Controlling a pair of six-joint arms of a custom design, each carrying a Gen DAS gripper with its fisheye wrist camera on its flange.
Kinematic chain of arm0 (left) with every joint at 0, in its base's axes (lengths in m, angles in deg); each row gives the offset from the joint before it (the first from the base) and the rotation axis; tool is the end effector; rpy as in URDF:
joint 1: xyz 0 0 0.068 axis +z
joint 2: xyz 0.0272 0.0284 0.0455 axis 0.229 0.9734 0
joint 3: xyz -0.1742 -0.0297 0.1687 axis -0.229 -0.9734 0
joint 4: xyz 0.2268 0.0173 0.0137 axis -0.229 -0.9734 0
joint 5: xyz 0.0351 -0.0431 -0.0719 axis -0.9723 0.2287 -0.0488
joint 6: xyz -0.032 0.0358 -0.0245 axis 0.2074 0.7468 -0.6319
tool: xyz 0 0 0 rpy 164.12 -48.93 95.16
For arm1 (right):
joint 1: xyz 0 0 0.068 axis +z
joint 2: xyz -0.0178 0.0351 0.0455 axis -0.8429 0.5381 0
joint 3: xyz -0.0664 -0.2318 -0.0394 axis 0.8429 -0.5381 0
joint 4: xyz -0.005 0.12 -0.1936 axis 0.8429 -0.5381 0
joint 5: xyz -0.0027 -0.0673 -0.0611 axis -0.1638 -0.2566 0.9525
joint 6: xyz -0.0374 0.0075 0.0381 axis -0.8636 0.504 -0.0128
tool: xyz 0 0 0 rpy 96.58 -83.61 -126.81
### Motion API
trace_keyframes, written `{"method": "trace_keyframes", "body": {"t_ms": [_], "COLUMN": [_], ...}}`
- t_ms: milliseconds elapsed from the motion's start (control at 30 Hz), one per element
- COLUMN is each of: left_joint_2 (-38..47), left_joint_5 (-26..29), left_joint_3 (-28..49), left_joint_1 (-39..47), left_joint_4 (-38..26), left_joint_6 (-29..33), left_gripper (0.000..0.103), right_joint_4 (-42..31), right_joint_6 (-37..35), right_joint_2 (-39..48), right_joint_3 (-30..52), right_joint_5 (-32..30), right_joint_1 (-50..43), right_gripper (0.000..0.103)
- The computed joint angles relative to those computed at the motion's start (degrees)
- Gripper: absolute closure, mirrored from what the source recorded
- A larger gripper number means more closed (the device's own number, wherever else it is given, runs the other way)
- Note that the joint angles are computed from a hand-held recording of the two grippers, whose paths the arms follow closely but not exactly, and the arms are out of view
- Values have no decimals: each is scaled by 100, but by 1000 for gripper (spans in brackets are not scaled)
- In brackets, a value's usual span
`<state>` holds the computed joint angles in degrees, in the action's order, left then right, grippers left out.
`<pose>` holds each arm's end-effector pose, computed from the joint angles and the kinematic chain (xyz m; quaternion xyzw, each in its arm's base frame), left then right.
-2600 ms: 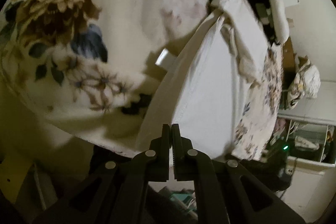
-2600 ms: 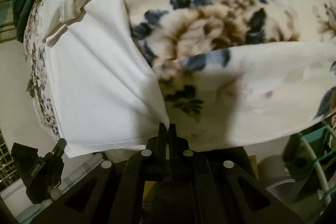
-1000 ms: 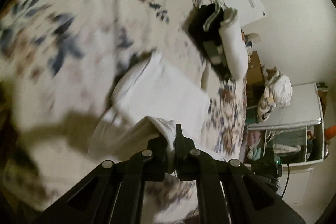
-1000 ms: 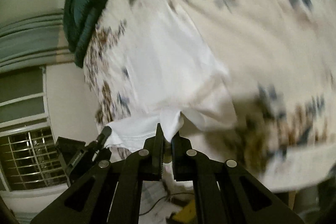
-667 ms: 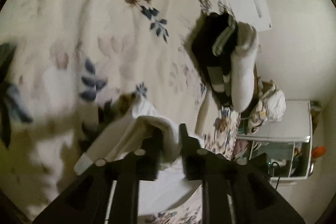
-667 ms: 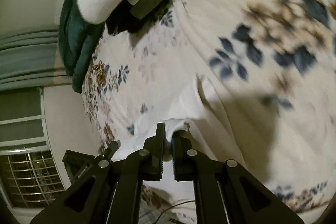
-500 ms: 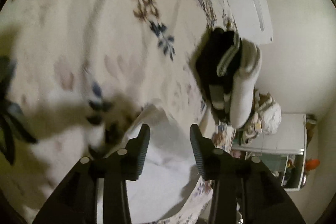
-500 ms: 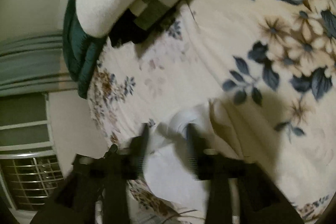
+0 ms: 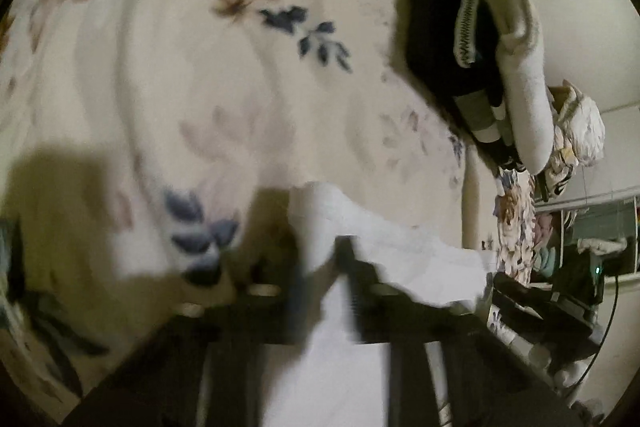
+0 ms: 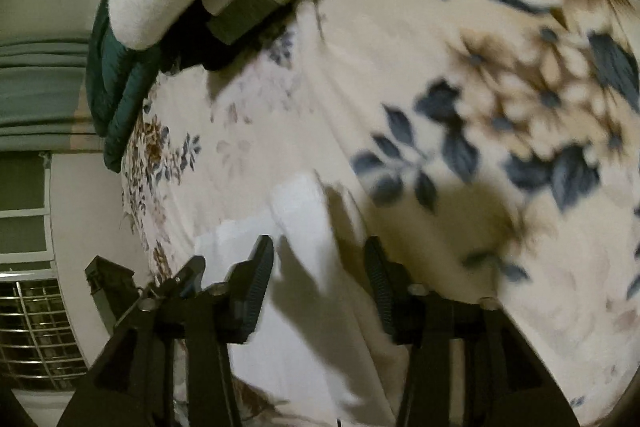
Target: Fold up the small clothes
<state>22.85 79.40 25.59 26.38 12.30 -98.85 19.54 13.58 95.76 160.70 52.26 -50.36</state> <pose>0.1827 0.0250 0.2561 -0.2253 0.9311 -0.2514 0.1383 0.2385 0.0503 0.2538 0.1151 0.9409 0.3181 0.0141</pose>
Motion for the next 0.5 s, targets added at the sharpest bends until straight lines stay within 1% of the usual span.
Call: {"method": "trace_keyframes", "body": {"t_ms": [33, 100, 267, 300, 367, 400, 467, 500], "left_joint_2": [-39, -75, 214, 291, 346, 328, 220, 133], "left_joint_5": [-16, -56, -82, -85, -27, 37, 329, 528], "left_joint_3": [17, 69, 71, 136, 293, 362, 422, 405], "left_joint_1": [11, 69, 150, 139, 193, 257, 569, 831], "left_joint_4": [-4, -27, -10, -80, -351, -503, -849, -1075], "left_joint_6": [1, 39, 88, 96, 247, 327, 608, 838], "left_gripper": [99, 99, 98, 96, 96, 94, 82, 67], "right_joint_4": [9, 144, 223, 202, 1, -93, -398, -517], "right_joint_6": [29, 205, 418, 415, 334, 300, 63, -50], "right_joint_2": [84, 106, 343, 396, 573, 608, 621, 567], "right_joint_3": [89, 159, 304, 330, 512, 582, 687, 673], "right_joint_5": [103, 289, 679, 734, 789, 763, 422, 280], "right_joint_1": [74, 158, 346, 394, 459, 440, 244, 146], "right_gripper": [95, 99, 100, 100, 98, 95, 78, 59]}}
